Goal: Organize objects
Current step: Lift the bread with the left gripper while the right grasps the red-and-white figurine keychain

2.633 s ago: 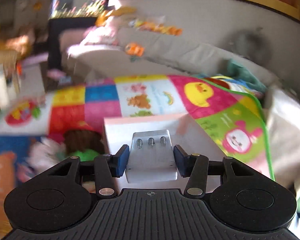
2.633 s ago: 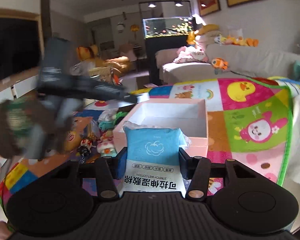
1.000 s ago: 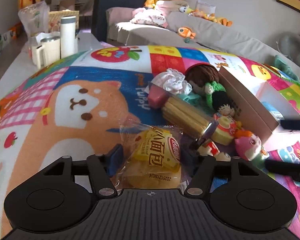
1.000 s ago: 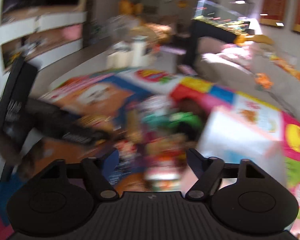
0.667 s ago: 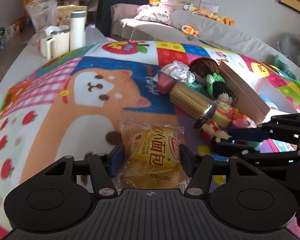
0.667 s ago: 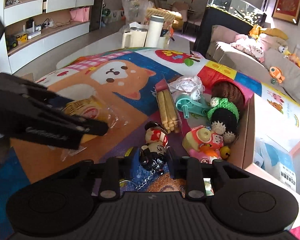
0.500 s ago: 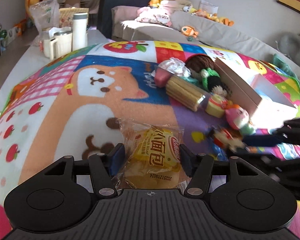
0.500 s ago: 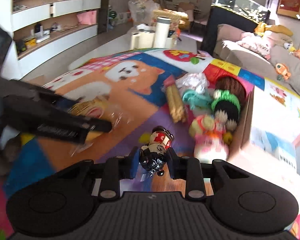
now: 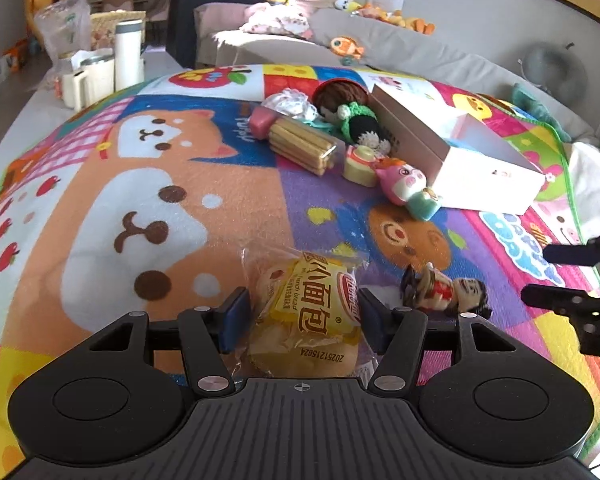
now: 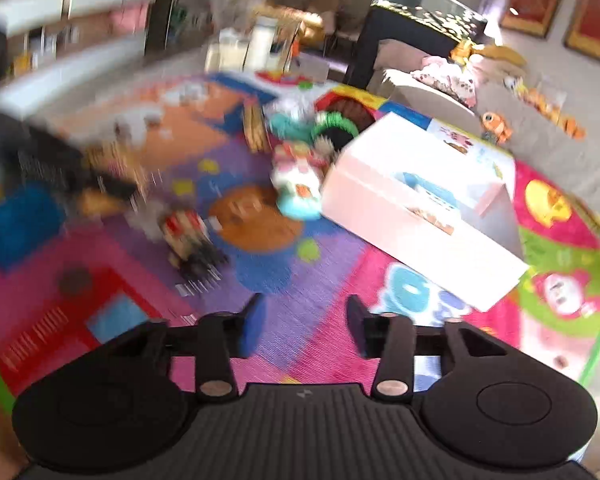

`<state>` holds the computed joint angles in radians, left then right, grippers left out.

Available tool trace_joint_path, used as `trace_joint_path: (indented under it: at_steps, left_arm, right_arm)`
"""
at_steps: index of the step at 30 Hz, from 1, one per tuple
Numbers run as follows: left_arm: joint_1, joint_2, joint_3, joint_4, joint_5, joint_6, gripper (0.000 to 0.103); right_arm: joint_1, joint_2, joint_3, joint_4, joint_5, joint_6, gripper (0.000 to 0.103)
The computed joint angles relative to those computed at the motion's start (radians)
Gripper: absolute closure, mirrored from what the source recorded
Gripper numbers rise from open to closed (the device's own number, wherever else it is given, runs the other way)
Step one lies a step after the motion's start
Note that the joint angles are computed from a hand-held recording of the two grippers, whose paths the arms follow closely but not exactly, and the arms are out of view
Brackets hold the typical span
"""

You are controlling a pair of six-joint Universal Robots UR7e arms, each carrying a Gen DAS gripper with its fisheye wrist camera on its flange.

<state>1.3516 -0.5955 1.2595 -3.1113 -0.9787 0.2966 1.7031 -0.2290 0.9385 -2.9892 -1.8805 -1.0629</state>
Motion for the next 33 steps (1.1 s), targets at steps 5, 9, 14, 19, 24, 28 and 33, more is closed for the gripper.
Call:
trace_joint_path:
  at_steps: [5,9,14,19,24,28,33]
  left_arm:
    - [0.001,-0.002,0.005,-0.005,-0.004,0.007,0.04]
    - [0.002,0.0,0.009,-0.021,-0.006,0.013,0.04]
    - [0.003,0.004,0.015,-0.051,-0.012,0.023,0.039]
    - [0.002,0.007,0.019,-0.071,-0.011,0.032,0.04]
    - [-0.006,0.009,0.012,-0.059,0.013,0.017,0.044]
    - [-0.008,-0.011,-0.015,0.041,-0.062,-0.062,0.045]
    - [-0.056,0.061,-0.187,0.061,-0.111,0.035,0.045]
  right_arm:
    - [0.002,-0.008,0.039,0.047,0.126,0.1,0.041]
    - [0.01,0.06,-0.035,0.069,0.111,0.083,0.041]
    - [0.018,0.145,-0.191,0.157,0.068,0.095,0.057]
    - [0.017,0.074,-0.096,0.151,0.097,0.092,0.07]
    - [-0.006,-0.04,0.051,0.057,0.174,0.136,0.071]
    - [-0.03,-0.109,0.138,-0.061,0.216,0.17,0.071]
    - [-0.066,-0.147,0.19,-0.197,0.252,0.216,0.07]
